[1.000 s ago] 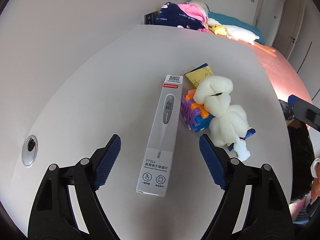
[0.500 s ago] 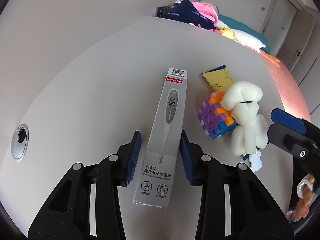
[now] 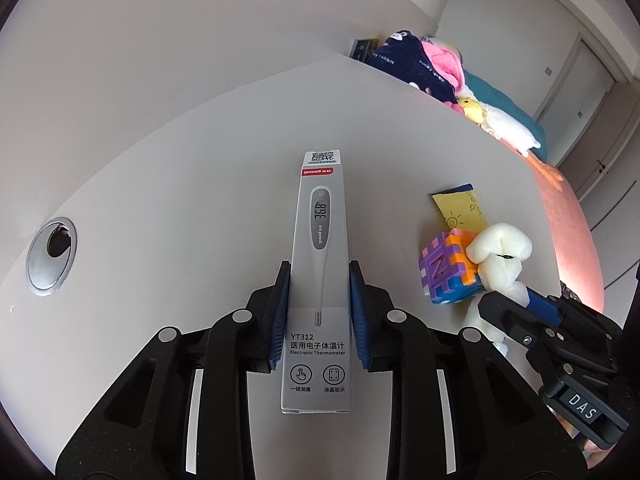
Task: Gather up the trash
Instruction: 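Grasp the white thermometer box with the left tool while the right tool grasps the white plush toy, then carry the thermometer box and plush toy over the black trash bag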
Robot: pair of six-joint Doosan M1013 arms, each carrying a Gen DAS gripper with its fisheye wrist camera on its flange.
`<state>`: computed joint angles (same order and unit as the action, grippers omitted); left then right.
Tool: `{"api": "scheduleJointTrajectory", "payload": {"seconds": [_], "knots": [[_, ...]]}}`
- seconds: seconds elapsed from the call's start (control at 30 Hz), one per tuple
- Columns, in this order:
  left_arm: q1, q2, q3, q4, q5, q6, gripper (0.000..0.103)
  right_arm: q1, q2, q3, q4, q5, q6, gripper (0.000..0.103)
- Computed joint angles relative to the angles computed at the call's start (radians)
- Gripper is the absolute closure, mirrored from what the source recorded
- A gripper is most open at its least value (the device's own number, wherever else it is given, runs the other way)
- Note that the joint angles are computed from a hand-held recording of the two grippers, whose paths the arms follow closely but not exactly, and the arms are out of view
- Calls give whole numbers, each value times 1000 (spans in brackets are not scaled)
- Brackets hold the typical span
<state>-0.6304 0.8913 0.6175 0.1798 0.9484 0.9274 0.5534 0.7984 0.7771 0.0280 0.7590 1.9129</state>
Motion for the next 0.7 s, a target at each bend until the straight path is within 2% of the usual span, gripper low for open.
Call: {"api": "scheduleJointTrajectory", "payload": {"seconds": [0.17, 0.23, 0.37, 0.7], "knots": [[-1, 2, -6, 10, 0, -6, 76, -5, -39, 61, 14, -63, 15, 82], [-3, -14, 19, 31, -25, -28, 76, -8, -57, 86, 18, -86, 22, 82], [-8, -35, 47, 51, -60, -36, 76, -15, -82, 121, 12, -114, 37, 82], [-39, -56, 49, 79, -92, -12, 76, -29, -150, 220, 9, -182, 62, 82]]}}
